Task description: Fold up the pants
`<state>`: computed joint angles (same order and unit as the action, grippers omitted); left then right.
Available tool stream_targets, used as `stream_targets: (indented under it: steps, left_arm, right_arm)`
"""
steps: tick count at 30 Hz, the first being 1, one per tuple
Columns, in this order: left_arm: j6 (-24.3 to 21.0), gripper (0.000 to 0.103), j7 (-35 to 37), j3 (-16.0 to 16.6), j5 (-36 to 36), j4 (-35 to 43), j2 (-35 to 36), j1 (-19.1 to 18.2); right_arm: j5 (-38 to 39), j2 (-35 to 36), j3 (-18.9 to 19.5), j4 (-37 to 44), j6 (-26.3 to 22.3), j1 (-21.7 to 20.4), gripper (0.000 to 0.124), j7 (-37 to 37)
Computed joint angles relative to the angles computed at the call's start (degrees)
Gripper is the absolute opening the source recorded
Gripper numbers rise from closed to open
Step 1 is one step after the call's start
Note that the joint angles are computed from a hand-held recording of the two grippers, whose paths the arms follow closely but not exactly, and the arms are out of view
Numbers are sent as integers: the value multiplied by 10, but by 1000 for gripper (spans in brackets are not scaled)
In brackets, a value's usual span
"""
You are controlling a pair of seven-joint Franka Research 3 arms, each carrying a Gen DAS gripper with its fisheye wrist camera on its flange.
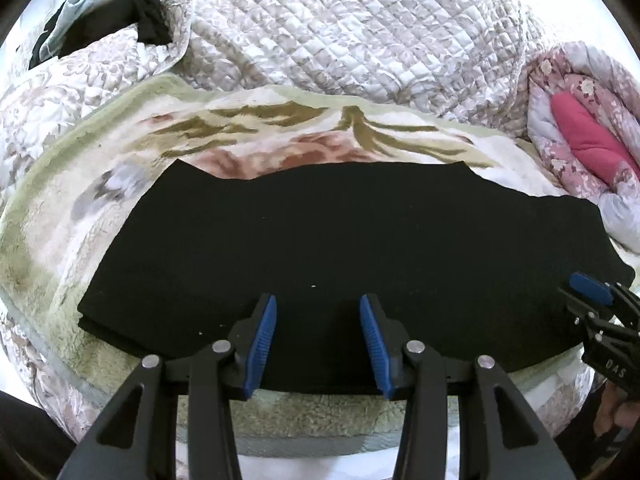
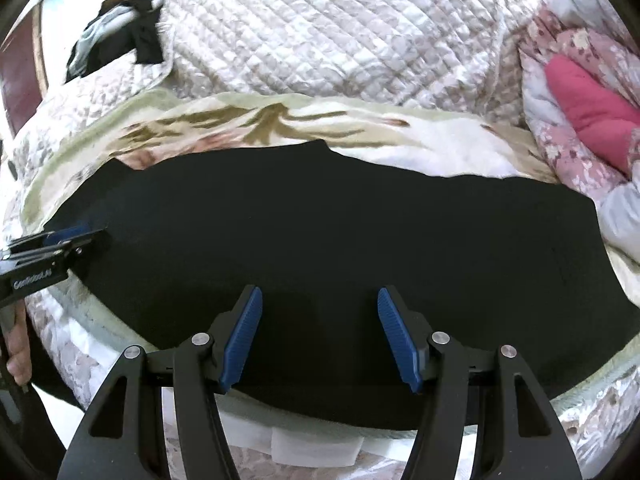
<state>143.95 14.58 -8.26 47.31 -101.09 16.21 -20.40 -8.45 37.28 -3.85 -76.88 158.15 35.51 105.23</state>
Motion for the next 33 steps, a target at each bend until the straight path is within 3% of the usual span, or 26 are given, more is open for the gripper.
stream_targets:
  steps: [7,10,14,17,21,24,25,28,33]
  left_arm:
    - [24,46,9,-2,-2,1,1,1]
    - [34,46,35,-7,-17,5,7,3]
    - [32,50,58,-5,-32,13,16,-1]
    - [27,50,55,0,-27,14,14,-7]
    - [15,50,0,9,-4,-4,-3,-14]
    - [16,50,-12,3,-13,-16,-8,-4]
    - [14,50,-15,2,-7,-16,-9,-5]
    - [9,50,-25,-2,0,-22,-15,-6]
    - [-7,50,-165,1,69,-81,-72,-13]
  right_arm:
    - [-12,-10,-26,-14,22,13,61,40]
    - [-24,-6,-44,-6,-5,20,61,76]
    - [-41,-2,-41,6,-29,13,60,91]
    - [-49,-14,-34,-13,1,9,61,102]
    - [-55,-19,-30,-21,19,7,61,95]
    - [-30,-2,2,8,-28,-12,61,49]
    - [-41,0,-9,10,-31,-1,61,52]
    - [-30,-10,3,-7,-1,-9,61,38]
    - [-19,-12,2,-11,2,-5,61,26]
